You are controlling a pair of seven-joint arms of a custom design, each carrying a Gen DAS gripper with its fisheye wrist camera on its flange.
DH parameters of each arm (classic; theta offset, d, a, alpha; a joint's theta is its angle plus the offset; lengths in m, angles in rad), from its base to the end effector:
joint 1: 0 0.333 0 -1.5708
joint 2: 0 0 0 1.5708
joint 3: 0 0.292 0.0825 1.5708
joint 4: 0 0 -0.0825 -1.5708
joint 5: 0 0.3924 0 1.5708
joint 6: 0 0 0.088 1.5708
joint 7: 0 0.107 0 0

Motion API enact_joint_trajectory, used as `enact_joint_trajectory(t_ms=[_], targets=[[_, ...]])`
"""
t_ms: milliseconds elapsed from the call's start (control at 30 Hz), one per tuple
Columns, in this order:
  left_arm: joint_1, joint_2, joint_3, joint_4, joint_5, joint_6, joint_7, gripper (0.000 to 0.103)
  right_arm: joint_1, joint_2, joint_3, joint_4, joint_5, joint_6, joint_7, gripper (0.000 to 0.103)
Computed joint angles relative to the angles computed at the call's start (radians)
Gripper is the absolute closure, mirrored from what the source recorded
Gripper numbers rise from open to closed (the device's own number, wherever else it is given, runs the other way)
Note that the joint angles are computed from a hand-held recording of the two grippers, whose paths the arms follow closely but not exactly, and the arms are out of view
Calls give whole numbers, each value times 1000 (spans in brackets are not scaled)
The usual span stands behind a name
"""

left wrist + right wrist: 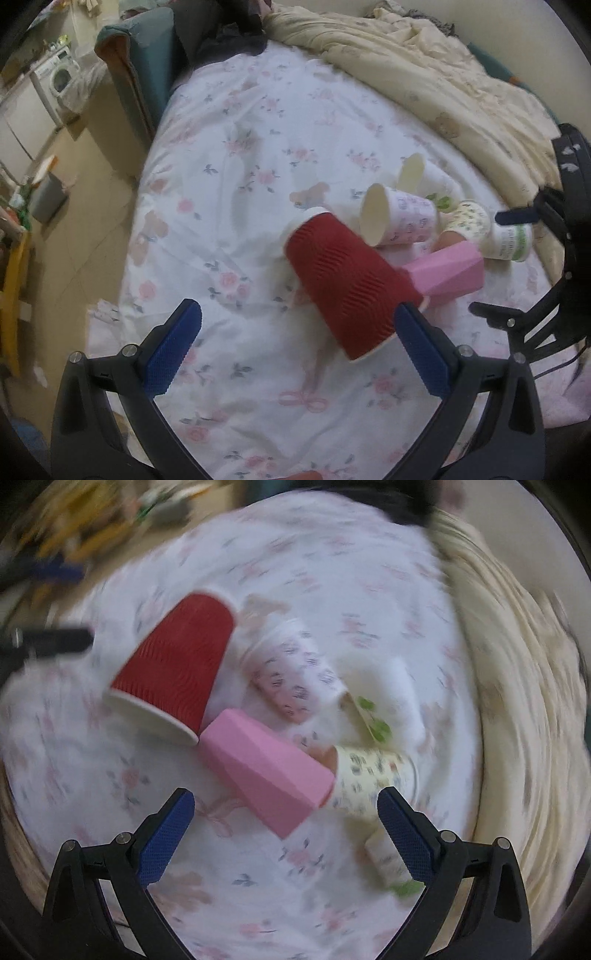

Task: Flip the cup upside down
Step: 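Reach the right tool to the pink faceted cup and grasp it, then lift the pink cup with the right tool and carry it toward the left tool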

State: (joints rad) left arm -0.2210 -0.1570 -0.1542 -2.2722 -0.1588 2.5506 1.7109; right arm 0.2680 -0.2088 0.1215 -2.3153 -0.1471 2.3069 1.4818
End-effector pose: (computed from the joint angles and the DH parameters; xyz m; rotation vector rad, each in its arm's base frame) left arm 0.5019 -0.1971 0.4406 -1.5881 2.4120 -0.5832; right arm 0.4703 0.1907 0.4185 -2.6712 1.4669 -0.3563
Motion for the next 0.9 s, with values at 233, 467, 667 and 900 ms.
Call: enact_joint_trajectory(t_ms=[233, 467, 667, 900], targets=[[27, 42, -8, 29, 82, -23, -69, 0, 37, 145, 5, 130, -106, -132, -210, 4], [35, 63, -20, 32, 136, -36, -93, 0, 91, 245, 3, 177, -257, -165, -234, 16], [32, 62, -22, 24, 146, -29, -96, 0, 120, 280, -11, 184, -303, -188, -211, 34], [32, 60, -22, 21, 150, -19, -96, 0, 107, 208, -17, 154, -225, -183, -181, 36]])
